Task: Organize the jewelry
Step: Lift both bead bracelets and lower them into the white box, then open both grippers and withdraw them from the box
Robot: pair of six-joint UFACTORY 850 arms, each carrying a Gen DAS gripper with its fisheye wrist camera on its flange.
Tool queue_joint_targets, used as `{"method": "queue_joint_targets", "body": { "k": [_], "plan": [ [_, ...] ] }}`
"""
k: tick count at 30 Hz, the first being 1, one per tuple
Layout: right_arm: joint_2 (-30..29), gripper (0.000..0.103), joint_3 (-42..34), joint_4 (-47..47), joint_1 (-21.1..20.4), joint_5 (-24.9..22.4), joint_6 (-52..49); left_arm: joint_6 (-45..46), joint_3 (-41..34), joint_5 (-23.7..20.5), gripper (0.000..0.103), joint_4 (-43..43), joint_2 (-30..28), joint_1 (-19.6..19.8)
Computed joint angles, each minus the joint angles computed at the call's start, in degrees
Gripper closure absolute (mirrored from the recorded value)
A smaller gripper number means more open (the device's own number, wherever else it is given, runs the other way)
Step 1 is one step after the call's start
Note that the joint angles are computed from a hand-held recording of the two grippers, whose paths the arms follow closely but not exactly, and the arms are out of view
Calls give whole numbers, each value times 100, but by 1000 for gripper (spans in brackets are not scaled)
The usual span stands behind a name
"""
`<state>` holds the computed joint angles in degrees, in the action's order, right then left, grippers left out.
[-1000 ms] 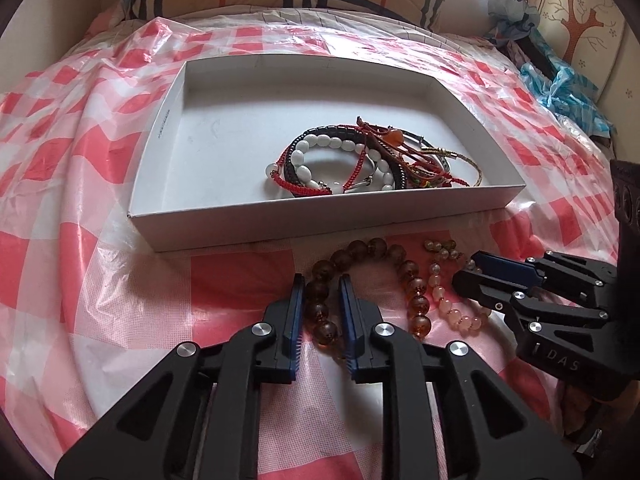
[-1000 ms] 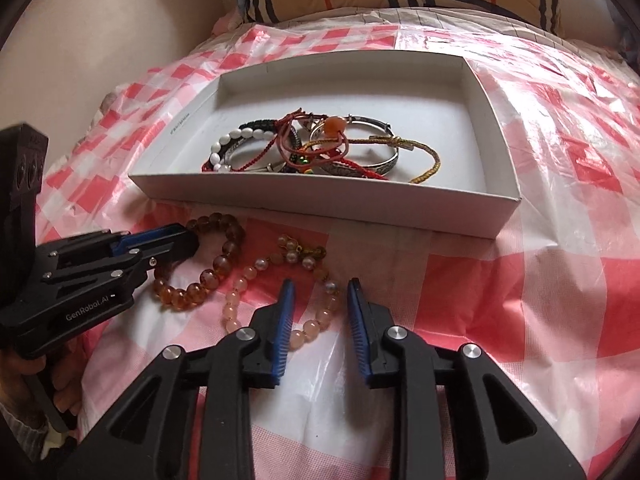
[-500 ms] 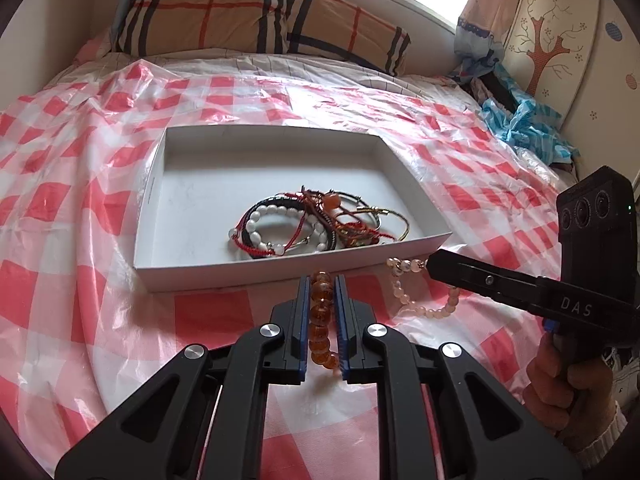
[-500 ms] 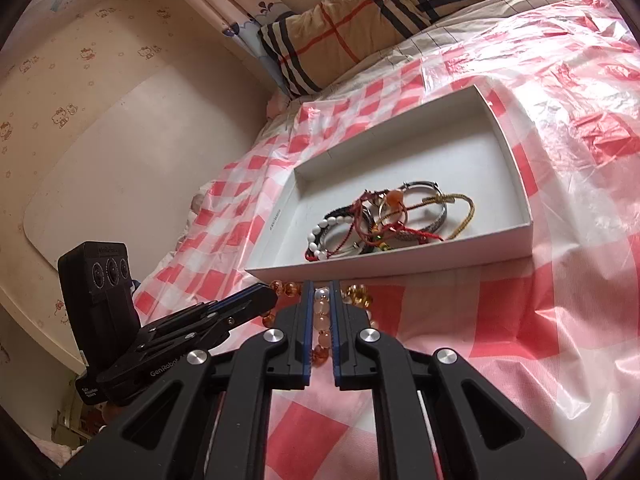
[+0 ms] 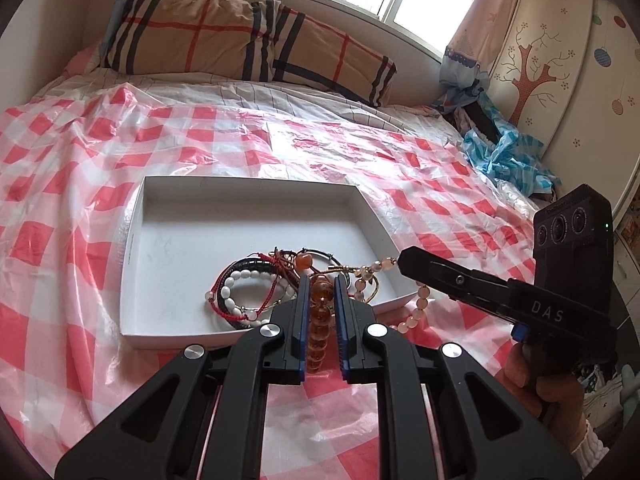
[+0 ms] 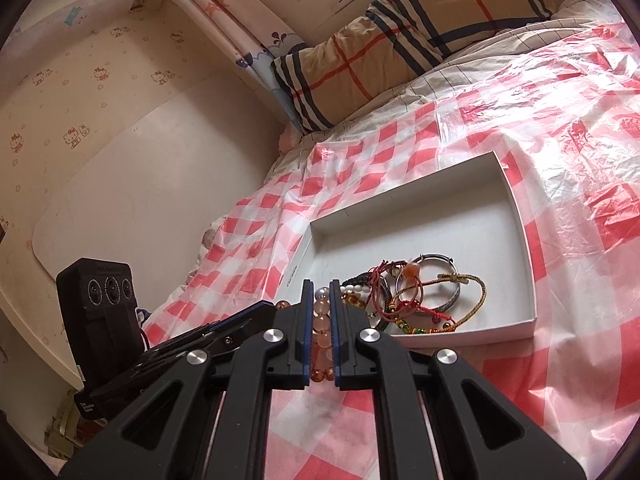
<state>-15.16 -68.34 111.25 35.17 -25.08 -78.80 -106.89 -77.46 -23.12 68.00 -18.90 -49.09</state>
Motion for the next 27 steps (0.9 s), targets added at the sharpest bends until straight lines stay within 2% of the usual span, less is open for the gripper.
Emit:
{"method": "queue_joint_targets", "body": {
  "k": [8,11,15,16,23,27],
  "plan": [
    [-372,95,-373,-30,-5,-57,17,-389,-217,136,92,435,-196,192],
    [-556,95,-539,-229,15,3,195,-272,-283,13,92,283,-327,268],
    [-798,94,-814,-1661,151,1000,1555,503,-477,-546,92,-577,-600,336],
    [-819,94,-809,-1852,154,1117,1770,575,-478,-626,92,-669,-625,344],
    [-641,94,-515,-1184,105,1274,1254,376,-220,-746,91,-594,-478,365],
    [-521,94,-390,-1269,120,1249,1381,491,-133,-856,87,-697,-395,242]
  ]
}}
